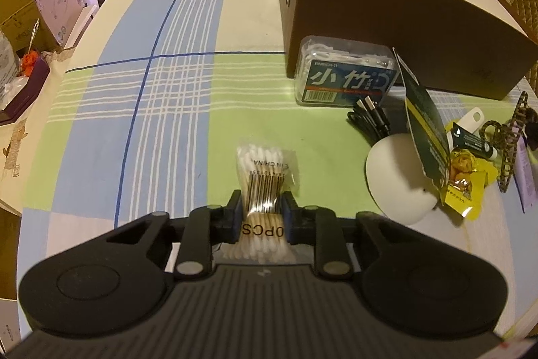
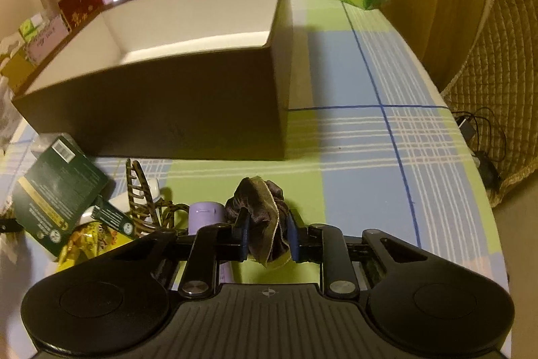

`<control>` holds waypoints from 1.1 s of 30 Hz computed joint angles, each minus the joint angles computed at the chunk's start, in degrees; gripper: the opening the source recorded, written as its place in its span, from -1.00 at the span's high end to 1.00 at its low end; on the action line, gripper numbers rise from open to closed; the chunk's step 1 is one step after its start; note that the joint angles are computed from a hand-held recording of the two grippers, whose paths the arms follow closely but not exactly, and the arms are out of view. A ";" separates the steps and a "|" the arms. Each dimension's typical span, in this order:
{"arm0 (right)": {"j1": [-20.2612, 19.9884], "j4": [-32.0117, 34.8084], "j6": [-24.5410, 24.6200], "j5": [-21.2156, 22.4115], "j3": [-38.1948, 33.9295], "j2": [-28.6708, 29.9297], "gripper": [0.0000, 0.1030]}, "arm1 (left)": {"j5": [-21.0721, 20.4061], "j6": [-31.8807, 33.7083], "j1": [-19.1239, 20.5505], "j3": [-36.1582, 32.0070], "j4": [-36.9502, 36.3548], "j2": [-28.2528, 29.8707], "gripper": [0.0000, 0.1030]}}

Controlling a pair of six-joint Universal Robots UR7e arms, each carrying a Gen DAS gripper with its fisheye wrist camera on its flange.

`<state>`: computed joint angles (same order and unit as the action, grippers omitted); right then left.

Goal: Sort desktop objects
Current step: 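Carry the swab bag and scrunchie over the box with both tools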

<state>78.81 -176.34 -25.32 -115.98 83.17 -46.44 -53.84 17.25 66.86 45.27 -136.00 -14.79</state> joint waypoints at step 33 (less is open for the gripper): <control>6.28 6.77 -4.72 13.42 -3.82 -2.19 0.63 | -8.81 4.72 -5.42 -12.22 0.10 3.87 0.63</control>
<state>85.09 -169.57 -30.04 -102.56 79.34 -48.63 -62.64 21.98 61.44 33.05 -135.90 -10.93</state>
